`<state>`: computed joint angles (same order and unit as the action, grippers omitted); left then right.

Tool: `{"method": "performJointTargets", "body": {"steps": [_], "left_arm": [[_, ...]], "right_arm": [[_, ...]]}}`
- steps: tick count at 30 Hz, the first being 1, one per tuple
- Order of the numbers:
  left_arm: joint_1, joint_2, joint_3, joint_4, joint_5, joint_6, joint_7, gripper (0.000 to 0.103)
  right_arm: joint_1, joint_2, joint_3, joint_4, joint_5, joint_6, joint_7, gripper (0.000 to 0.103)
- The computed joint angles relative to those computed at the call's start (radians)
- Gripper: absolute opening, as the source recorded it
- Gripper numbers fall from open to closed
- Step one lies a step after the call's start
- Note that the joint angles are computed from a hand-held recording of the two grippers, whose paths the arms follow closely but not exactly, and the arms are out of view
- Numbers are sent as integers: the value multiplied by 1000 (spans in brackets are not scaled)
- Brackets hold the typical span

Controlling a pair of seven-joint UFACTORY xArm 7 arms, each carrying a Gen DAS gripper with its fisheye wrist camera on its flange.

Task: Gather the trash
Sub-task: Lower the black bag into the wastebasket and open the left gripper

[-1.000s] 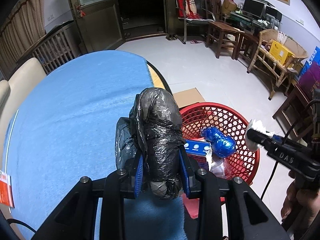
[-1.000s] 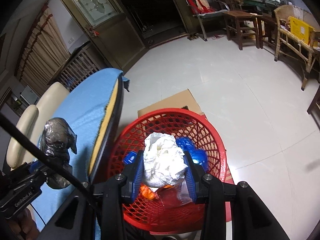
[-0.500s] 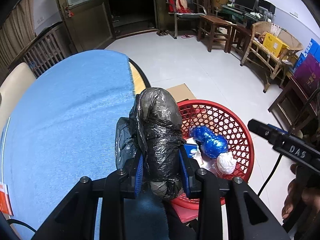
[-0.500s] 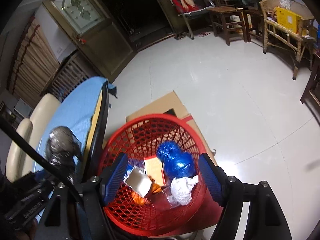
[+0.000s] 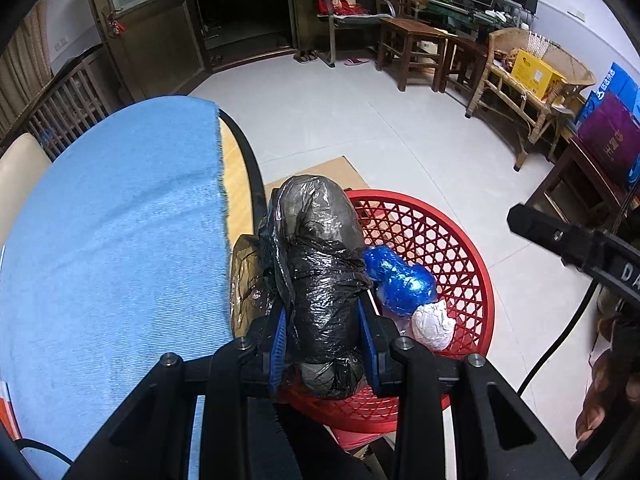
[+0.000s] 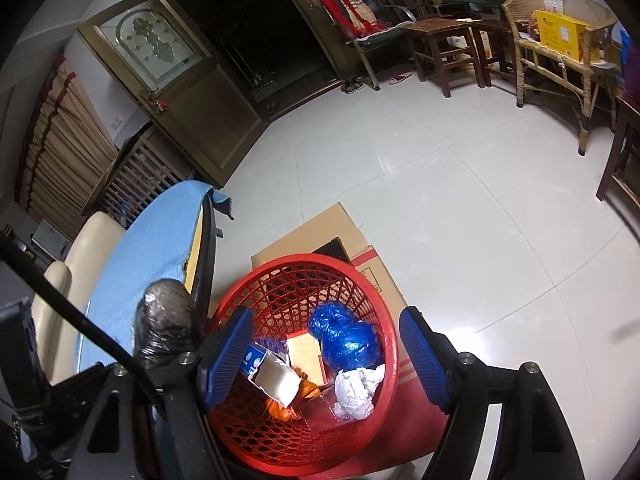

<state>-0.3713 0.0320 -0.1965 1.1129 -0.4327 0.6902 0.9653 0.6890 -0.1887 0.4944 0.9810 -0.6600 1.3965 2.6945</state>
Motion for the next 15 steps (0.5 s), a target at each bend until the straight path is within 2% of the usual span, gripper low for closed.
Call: {"method": "performJointTargets", "body": {"steps": [15], "left_arm": [[-17,19,-15,-10,45,-12,-22,34]], "right_arm": [[-4,-39,27,-14,4,46,35,79]]}}
